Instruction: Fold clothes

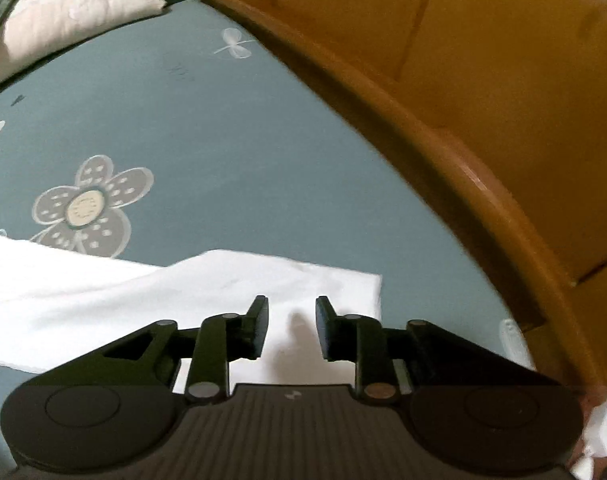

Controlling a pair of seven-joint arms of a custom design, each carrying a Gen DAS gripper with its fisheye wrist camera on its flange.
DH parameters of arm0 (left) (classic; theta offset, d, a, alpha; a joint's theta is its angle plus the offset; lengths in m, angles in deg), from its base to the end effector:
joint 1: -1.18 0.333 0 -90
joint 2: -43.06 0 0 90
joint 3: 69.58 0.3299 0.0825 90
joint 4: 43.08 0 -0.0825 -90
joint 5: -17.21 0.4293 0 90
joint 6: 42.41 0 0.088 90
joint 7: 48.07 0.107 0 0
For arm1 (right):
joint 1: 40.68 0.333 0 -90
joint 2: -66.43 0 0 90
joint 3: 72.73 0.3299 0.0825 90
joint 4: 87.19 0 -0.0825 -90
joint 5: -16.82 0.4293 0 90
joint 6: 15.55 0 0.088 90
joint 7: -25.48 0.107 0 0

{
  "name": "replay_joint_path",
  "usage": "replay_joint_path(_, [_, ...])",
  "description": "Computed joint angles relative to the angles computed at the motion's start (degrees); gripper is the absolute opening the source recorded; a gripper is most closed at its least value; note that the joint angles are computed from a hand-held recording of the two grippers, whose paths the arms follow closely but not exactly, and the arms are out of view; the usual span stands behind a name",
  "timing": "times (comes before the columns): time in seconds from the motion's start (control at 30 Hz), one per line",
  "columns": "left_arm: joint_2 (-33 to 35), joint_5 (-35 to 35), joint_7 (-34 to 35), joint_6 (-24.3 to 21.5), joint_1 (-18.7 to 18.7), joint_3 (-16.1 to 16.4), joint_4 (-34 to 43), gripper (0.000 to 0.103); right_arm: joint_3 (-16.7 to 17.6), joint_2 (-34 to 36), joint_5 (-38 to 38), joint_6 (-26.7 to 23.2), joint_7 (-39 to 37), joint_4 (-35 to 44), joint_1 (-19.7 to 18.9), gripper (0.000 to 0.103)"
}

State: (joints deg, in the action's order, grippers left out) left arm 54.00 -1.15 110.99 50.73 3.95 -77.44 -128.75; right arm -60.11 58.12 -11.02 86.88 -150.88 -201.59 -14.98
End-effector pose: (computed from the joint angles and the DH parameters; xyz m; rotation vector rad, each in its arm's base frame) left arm 0.6564 -0.0830 0.5687 0.4518 -2.9337 0.4849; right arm 0.4561 0.3158 0.5280 -1.0413 2.7443 -0.7397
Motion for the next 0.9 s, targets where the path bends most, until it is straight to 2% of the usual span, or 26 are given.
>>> replay_joint_path(0.1, [0.29, -0.84, -0.23, -0.39, 0.22, 0.0, 0.41, 0.049, 0.38, -0.02, 1.29, 1.47, 8.56, -1.49, 0.0, 0.031])
replay_joint_path(0.17, [0.23, -0.7, 0.38, -0.08, 0.21, -0.06, 0.21, 0.051, 0.92, -1.97, 2.61, 3.18, 17.22, -4.52, 0.18, 0.031])
replay_joint_path(0.23, [0.1, -0.5, 0.95, 0.36, 0.14, -0.12, -0.16, 0.051, 2.41, -2.79, 4.37, 1.96, 25.18, -5.19, 0.83, 0.031])
replay_joint_path(0.3, [0.13, -0.46, 1.2, 0.29, 0.03, -0.18, -0.19, 0.051, 3.01, -4.09, 4.86, 2.28, 30.65, -7.07, 1.26, 0.031])
replay_joint_path(0.37, [0.18, -0.66, 1.53, 0.12, -0.06, -0.29, -0.14, 0.051, 3.64, -4.12, 3.17, 1.23, 31.26, -6.86, 1.69, 0.031])
replay_joint_path(0.43, [0.19, -0.93, 1.98, 0.05, -0.15, -0.4, -0.19, 0.051, 3.6, -3.57, -0.43, 0.63, 27.18, -5.42, 1.88, 0.031])
replay_joint_path(0.53, [-0.03, -1.44, 2.31, 0.11, -0.34, -0.53, -0.63, 0.051, 1.82, -1.76, -5.98, 4.79, 15.56, -3.01, 1.25, 0.031])
replay_joint_path(0.67, [-0.18, -1.68, 1.84, -0.14, -0.68, -0.58, -1.17, 0.051, -1.58, 3.81, -9.61, 17.18, -4.51, 0.88, -0.51, 0.031])
replay_joint_path(0.73, [-0.14, -1.66, 1.96, -0.33, -0.72, -0.55, -1.18, 0.051, -3.2, 7.87, -7.23, 24.12, -17.63, 3.89, -1.18, 0.031])
replay_joint_path(0.83, [0.02, -1.46, 2.7, -0.13, -0.72, -0.51, -1.05, 0.052, -4.24, 15.14, -2.8, 26.55, -35.1, 10.95, -1.24, 0.031])
replay_joint_path(0.9, [0.62, -1.3, 2.44, -0.39, -0.7, -0.45, -0.28, 0.052, -5.03, 18.17, 0.51, 26.76, -41.36, 13.91, -1.0, 0.031])
